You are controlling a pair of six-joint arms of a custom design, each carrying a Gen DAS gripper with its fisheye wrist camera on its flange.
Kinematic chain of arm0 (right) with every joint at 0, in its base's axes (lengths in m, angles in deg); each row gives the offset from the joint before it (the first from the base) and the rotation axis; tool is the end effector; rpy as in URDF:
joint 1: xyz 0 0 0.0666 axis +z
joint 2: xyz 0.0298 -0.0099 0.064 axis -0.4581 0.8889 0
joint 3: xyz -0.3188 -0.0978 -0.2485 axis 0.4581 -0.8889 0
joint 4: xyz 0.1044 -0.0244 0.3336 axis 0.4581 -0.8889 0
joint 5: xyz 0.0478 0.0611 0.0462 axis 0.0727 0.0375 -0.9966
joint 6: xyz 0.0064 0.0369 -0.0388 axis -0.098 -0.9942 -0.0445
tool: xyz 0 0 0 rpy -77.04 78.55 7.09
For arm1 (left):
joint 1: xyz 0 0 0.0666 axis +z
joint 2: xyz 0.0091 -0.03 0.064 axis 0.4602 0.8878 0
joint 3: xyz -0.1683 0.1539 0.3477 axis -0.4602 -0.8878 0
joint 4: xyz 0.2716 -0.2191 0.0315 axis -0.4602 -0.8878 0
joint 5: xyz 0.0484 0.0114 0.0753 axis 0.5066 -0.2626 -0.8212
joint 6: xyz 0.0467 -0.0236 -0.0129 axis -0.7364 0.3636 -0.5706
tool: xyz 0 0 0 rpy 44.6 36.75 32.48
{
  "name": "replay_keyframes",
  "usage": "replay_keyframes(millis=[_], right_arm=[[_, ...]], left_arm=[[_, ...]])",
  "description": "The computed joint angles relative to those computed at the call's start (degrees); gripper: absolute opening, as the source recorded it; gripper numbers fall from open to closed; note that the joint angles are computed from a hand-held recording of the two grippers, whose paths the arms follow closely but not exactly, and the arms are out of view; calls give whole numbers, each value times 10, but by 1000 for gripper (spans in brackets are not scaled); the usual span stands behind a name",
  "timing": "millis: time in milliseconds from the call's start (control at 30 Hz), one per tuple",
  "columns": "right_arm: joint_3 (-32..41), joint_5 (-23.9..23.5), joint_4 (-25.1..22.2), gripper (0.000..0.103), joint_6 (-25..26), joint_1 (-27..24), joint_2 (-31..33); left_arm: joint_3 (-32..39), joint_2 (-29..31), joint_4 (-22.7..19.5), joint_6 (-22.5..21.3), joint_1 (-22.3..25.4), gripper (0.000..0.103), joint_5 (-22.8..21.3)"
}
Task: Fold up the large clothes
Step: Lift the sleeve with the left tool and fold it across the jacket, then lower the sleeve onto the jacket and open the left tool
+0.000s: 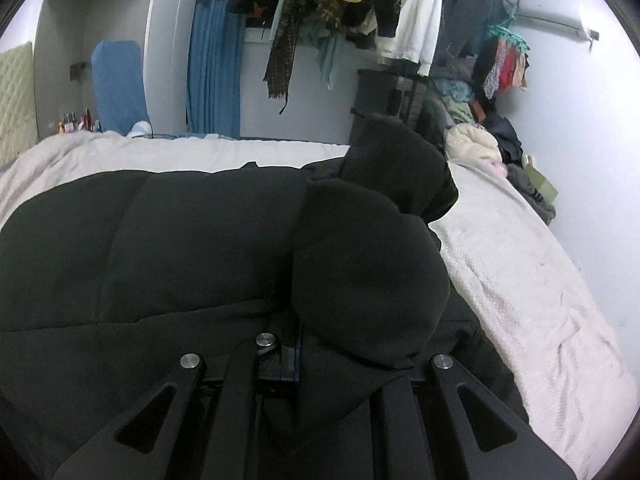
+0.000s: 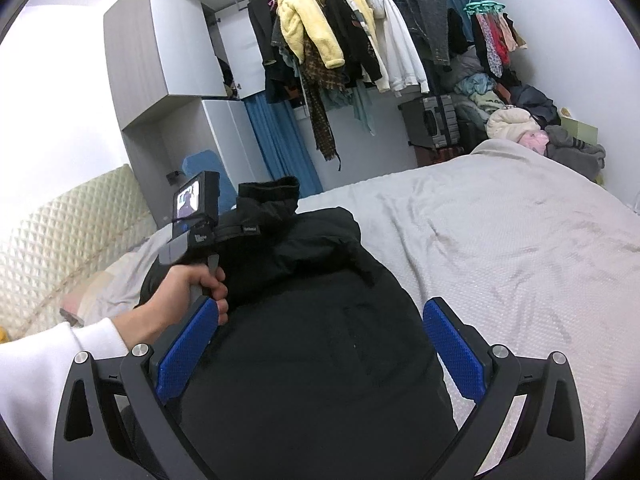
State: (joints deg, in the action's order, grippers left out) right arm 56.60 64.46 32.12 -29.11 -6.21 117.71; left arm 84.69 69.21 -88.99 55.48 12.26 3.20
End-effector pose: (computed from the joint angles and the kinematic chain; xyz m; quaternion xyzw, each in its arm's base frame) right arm 0.3617 0.1338 0.5812 0.0412 0.8380 0.1474 0.5237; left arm 0.6514 -0.1782 0.5129 0.0365 0.9007 -0.1175 0.4168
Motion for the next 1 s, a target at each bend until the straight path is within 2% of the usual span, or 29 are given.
replay_keyframes(millis=[67,200,333,400,467,500,567,600,700,800,1000], right_arm=[[0,-2,1,103,-2,-1,0],[5,-3,-3,103,4,-2,4],[9,-5,-7,103,9,-3,3],[12,-2,-11,103,14,0,3],[15,0,-15,103,17,3,3],[19,-3,-18,103,18,1,5],[21,3,-21,103,20,4,7],[25,7,-24,103,21,6,10],[53,13,-36,103,41,14,31],[94,9,-23,103,84,28,60],[220,-32,-8,103,156,43,160]], left_arm=[[-16,-9,3,3,1,10,4],[23,-2,-29,-5,2,11,-1],[-12,-35,-25,-21,1,18,-9],[-36,-56,-19,-32,3,34,-1],[-67,-78,-2,-47,0,71,-6],[-88,-92,10,-50,-1,77,-6],[-121,-117,25,-56,1,99,10],[-129,-125,22,-53,5,103,20],[-157,-151,30,-45,22,103,32],[-178,-175,42,-36,48,103,28],[-167,-183,15,-1,116,103,31]])
